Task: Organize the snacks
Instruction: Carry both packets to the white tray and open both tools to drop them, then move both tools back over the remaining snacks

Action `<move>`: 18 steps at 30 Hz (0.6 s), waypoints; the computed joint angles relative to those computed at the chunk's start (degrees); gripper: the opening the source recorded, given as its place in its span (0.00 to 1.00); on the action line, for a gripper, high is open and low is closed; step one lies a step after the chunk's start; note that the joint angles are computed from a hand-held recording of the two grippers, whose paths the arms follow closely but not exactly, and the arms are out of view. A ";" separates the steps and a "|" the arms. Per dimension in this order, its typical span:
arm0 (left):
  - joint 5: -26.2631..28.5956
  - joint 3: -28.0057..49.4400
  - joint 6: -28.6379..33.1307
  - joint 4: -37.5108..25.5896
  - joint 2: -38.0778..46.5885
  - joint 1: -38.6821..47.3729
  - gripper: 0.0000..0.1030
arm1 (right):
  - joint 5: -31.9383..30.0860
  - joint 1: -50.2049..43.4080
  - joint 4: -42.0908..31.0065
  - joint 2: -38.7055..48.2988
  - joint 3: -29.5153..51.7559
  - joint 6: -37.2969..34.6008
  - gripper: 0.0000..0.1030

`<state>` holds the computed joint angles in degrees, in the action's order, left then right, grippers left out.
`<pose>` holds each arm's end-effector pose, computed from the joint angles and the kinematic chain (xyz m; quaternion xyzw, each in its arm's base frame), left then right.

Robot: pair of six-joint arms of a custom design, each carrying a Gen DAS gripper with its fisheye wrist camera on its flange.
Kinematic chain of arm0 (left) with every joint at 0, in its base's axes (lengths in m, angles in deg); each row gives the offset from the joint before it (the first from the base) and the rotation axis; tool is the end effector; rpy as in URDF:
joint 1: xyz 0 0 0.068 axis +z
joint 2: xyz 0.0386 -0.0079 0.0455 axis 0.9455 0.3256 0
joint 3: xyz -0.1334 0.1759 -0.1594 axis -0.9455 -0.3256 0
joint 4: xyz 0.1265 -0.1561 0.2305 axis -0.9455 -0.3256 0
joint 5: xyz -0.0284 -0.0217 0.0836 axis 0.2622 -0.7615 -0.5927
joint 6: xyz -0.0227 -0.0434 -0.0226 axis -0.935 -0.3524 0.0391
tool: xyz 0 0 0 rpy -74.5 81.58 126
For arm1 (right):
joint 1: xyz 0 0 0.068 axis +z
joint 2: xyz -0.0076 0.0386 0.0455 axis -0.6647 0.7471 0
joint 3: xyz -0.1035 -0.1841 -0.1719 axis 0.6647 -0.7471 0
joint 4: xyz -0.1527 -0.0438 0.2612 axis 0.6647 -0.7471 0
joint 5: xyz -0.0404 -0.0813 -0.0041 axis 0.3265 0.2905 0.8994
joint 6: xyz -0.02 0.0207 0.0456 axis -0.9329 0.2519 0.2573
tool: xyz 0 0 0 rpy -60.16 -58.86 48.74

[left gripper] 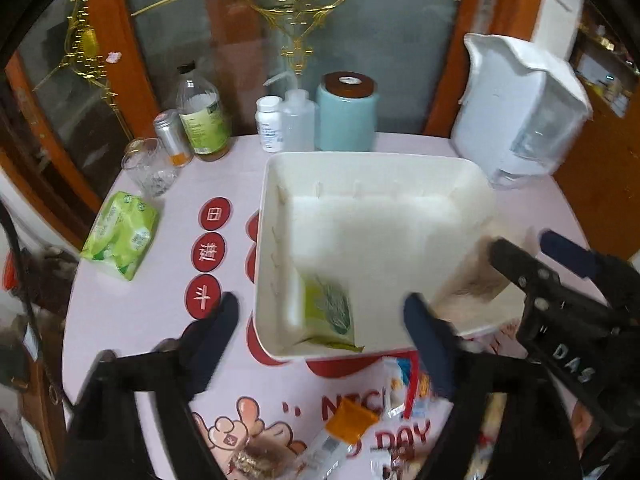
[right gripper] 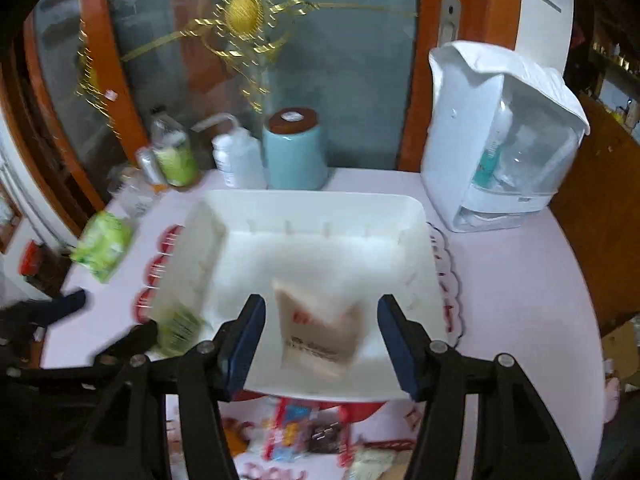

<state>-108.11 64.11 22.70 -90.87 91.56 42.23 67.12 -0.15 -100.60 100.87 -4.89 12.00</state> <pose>0.1692 -0.0785 0.3480 -0.1255 0.9521 0.0266 0.2776 0.1893 0.1567 0.3230 -0.1534 0.9282 0.0657 0.3326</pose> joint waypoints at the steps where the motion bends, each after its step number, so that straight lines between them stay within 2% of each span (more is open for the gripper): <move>1: 0.52 -0.05 -0.03 1.00 0.85 0.64 0.85 | -1.51 -1.19 -0.20 1.29 0.19 -0.70 0.58; 4: 3.30 0.15 -1.42 1.33 2.48 2.23 0.85 | -5.46 -3.67 1.41 0.76 -1.84 -2.51 0.59; 6: 3.25 0.00 -3.26 0.91 2.31 1.58 0.85 | -5.66 -4.18 2.42 -1.15 -3.38 -2.99 0.70; 12: -1.57 -0.24 -11.05 -4.41 0.27 -6.70 0.85 | -13.83 -7.96 -0.53 -5.39 -4.09 -1.79 0.71; 18: -6.70 2.13 -23.02 -12.37 -2.59 -19.24 0.85 | -10.62 -5.51 -6.89 -11.99 -3.93 1.96 0.71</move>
